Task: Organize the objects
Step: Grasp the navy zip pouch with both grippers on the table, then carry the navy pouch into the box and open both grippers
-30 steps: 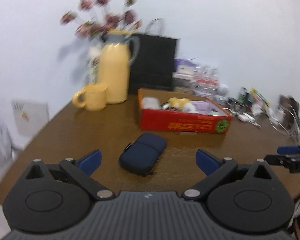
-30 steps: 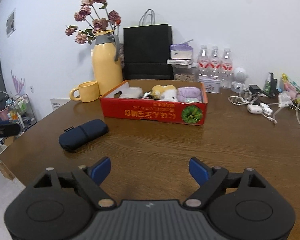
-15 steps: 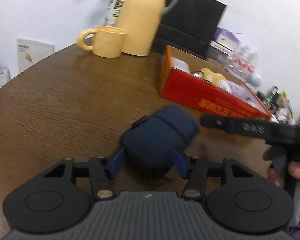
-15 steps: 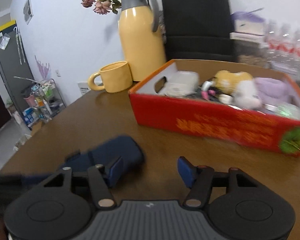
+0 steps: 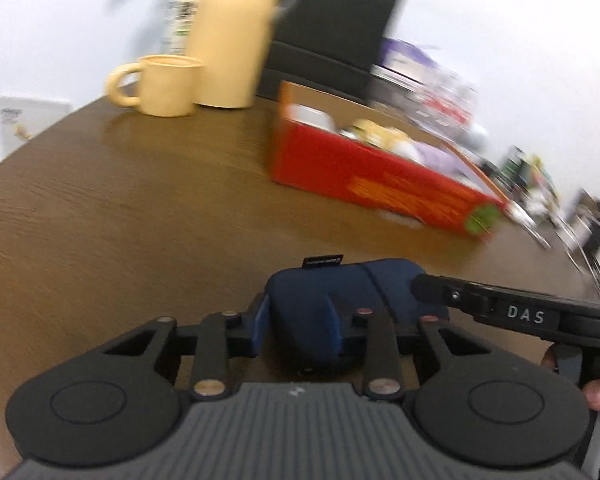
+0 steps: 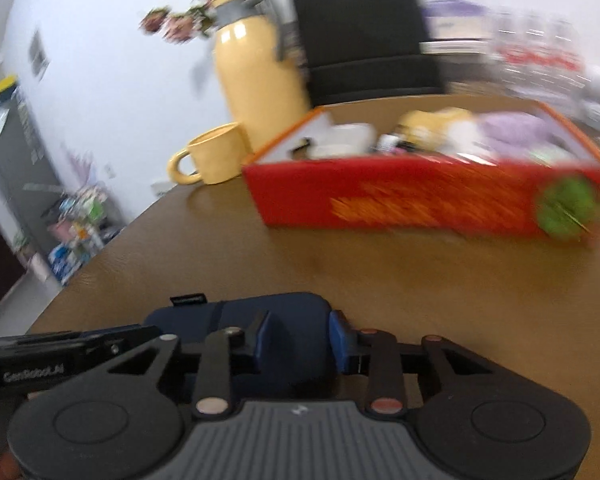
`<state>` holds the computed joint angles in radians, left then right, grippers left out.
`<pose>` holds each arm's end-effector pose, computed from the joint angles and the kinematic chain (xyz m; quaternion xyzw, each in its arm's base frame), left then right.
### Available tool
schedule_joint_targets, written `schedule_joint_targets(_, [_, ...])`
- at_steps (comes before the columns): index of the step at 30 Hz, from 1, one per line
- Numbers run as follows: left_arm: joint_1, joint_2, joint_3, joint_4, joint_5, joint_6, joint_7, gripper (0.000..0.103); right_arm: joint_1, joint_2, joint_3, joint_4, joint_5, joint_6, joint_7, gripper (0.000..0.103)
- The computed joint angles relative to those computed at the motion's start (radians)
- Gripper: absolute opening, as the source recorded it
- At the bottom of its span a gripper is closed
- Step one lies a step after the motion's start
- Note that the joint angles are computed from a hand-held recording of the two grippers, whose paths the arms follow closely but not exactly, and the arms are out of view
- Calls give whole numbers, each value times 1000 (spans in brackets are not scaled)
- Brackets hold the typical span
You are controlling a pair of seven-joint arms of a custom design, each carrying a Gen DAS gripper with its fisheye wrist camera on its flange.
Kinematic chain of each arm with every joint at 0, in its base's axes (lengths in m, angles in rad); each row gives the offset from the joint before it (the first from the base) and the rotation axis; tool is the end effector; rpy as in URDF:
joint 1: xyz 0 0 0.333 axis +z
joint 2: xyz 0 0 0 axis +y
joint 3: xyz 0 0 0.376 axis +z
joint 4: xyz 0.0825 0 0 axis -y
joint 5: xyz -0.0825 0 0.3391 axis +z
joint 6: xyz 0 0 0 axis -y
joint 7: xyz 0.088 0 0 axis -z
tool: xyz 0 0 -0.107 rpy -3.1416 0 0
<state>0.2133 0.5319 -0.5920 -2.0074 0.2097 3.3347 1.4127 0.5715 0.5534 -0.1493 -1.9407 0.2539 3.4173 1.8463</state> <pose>0.6227 -0.1973 0.4228 -0.5521 0.7064 -0.4214 0.1367 0.6181 0.2681 0.3977 -0.6091 0.6540 -0.1952 0.4040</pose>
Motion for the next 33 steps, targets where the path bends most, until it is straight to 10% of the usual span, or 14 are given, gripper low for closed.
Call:
schedule_joint_targets(7, [215, -33, -273, -184, 134, 18, 15, 31, 366, -173, -245, -345, 397, 137, -147, 30])
schedule_joint_targets(12, [206, -64, -250, -221, 172, 44, -50, 39, 443, -234, -242, -431, 557, 204, -257, 30])
schedule_joint_targets(26, [324, 25, -398, -178, 169, -71, -5, 55, 63, -242, 90, -490, 333, 296, -30, 47])
schedule_joint_targets(29, [389, 101, -487, -170, 147, -106, 44, 46, -19, -246, 159, -503, 258, 307, 19, 47])
schedule_joint_targets(33, [369, 69, -467, -176, 99, -85, 66, 33, -74, -251, 204, -512, 166, 305, 91, 40])
